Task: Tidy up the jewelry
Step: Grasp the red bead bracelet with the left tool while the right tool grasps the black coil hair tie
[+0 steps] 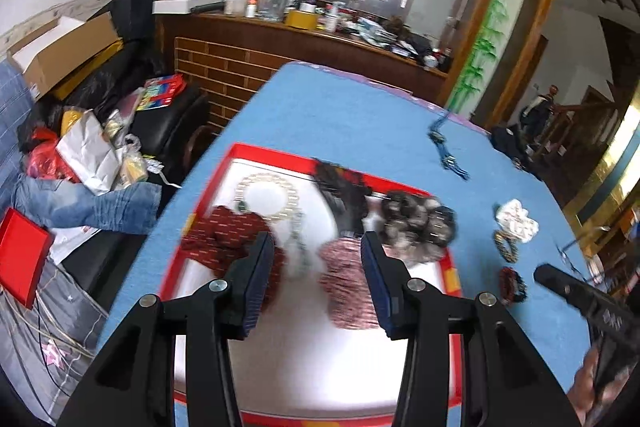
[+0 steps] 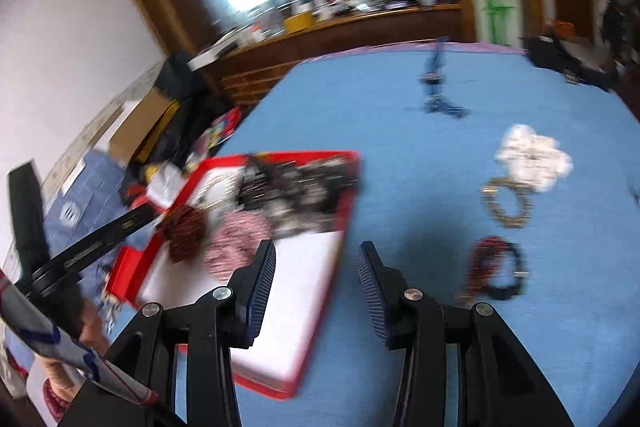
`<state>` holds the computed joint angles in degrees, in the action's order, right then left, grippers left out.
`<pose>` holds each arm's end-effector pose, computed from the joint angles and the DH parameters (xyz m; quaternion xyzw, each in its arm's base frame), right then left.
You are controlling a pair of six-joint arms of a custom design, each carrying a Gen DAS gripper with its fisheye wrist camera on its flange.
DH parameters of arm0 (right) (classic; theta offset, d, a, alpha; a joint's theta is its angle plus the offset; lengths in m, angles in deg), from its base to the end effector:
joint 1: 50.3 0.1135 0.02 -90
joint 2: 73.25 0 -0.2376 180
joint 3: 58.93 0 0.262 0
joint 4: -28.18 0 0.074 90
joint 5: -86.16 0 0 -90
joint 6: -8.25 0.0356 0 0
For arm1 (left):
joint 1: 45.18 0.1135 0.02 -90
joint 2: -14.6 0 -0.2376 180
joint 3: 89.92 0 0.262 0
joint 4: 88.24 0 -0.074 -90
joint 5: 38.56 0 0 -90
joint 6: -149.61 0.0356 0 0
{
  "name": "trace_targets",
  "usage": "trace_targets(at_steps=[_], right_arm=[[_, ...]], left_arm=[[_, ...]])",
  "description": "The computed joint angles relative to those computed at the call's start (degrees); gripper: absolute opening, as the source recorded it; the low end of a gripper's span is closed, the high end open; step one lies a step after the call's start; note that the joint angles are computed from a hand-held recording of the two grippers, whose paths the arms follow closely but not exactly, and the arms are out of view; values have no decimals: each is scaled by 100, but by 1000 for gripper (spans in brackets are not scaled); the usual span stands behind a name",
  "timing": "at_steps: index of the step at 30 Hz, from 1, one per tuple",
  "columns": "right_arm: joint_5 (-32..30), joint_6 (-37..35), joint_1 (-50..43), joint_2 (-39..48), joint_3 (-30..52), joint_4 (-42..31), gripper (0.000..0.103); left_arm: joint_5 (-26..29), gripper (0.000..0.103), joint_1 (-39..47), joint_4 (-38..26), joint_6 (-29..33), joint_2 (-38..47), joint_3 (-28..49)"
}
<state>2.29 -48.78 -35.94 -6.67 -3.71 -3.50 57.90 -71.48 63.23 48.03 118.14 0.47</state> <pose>0.2551 0.0614 0.2053 0.1691 0.9004 0.1148 0.3841 0.3680 -0.1863 0.2122 0.1396 0.9005 -0.1813 0.3698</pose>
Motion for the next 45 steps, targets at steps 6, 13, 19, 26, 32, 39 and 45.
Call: trace_targets(at_steps=[6,13,19,26,32,39,45], right_arm=[[-306,-204,-1613,-838,-718,-495,35],[-1399,-617,-2754,-256,-876,-402,28],[-1418,-728,-2588,468,-603,-142,27],[-914,-953,-2220,944,-469,86,25],[-811,-842,-2673,359,-825,168,14],[-1185,-557,-3434,-1294,-1568,479,14],[-1248,-526,-3574,-1677,-1623,460,14]], left_arm=[[-106,44,-814,-206,87,-15,137],[-289,44,-1861,-659,162,691,898],[-478,44,-2301,-960,246,1264,1489],[-439,44,-2355,-1251,277,1815,2122],[-359,44,-2487,-1600,360,2442,2899],[-331,44,-2737,-2104,490,3250,3970],[-486,44,-2986,-2908,770,4374,5728]])
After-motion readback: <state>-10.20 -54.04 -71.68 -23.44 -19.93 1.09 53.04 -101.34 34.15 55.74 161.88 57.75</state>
